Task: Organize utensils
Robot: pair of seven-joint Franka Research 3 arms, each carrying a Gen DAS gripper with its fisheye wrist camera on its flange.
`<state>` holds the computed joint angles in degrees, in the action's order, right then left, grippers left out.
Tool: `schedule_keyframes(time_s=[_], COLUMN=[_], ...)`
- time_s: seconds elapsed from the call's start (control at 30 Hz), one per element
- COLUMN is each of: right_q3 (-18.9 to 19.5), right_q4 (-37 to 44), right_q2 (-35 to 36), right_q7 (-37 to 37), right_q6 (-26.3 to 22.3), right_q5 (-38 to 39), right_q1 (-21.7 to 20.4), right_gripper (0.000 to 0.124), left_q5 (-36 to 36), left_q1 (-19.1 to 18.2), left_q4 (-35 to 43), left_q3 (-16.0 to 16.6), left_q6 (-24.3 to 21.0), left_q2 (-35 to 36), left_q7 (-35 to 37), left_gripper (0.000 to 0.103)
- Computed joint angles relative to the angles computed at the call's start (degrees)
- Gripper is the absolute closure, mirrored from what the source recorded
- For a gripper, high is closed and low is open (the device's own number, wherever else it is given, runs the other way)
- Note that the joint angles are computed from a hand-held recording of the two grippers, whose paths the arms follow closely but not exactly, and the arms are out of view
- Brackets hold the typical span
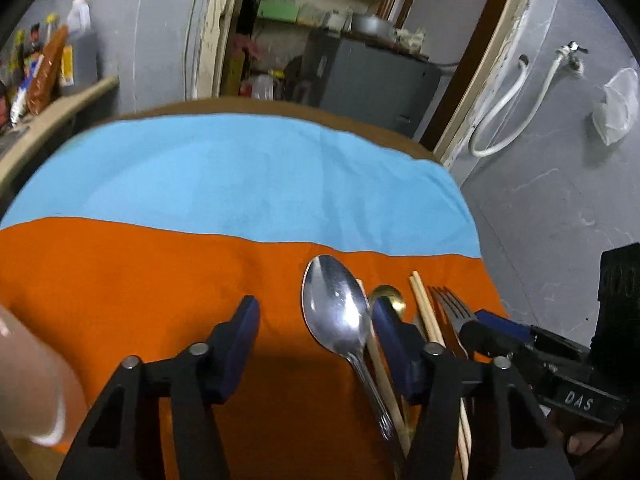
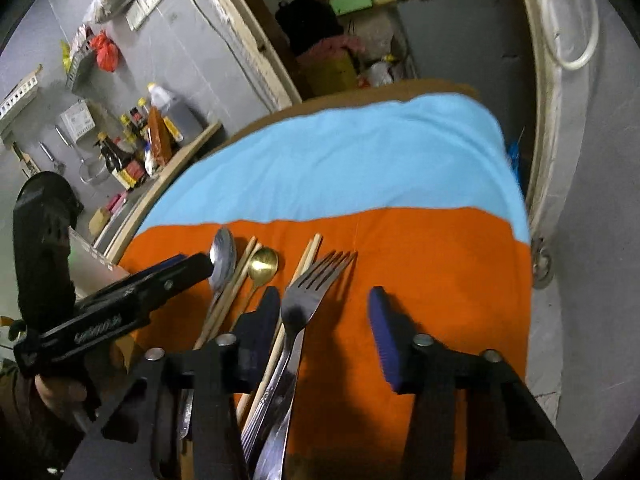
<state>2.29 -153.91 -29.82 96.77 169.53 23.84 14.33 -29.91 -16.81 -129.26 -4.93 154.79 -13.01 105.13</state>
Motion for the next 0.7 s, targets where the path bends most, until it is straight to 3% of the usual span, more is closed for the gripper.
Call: schedule_keyframes(time_s=[0.07,0.23,0.3,0.43,0.5,0.6,0.7], right_q3=[-2.0,-6.6,-7.5,-9.2,-7.9,-4.1,-3.9], right_q4=[0.5,3.0,3.9,4.6,5.0,5.9,6.8], right_q2=[1.2,3.7,4.1,4.5,4.8,5.5,5.6], right_q7=[-1.7,-6.6,-8.0,-11.2,-10.9,-7.3,-5.8], right_q6=[0.6,-0.4,-1.2,-2.3,-3.3,-5.6,-8.5], right_q5=[1.7,8.2,11.0,17.8,19.1,16.1,16.2], right_q1=[2.5,7.3,8.2,9.8,8.8,5.1,4.4], right_gripper=[0.086,0.087,0.087,0.104,0.112,0.114,0.115], left_q5=[-1.6,-8.3,-9.5,-9.9,-9.8,-9.0,-8.8], left_q1=[-0.1,1.3,2.1,3.3,3.8,4.5,4.5], left_q4=[2.1,5.0,5.3,5.8,6.3,7.0,7.1], left_q3=[0.7,0.5,-0.1,-0.8,-1.0,-1.3,-1.6], left_q6=[-2.7,-6.6,-7.9,-9.4,-10.3,-11.9,-13.0], left_q2=[1.9,4.0,4.1,4.3,4.5,4.5,3.9], left_q7=[1.4,4.7,5.7,5.9,5.7,5.4,6.0], left_gripper=[0.06,0.064,0.08,0.086,0.096,0.098,0.099])
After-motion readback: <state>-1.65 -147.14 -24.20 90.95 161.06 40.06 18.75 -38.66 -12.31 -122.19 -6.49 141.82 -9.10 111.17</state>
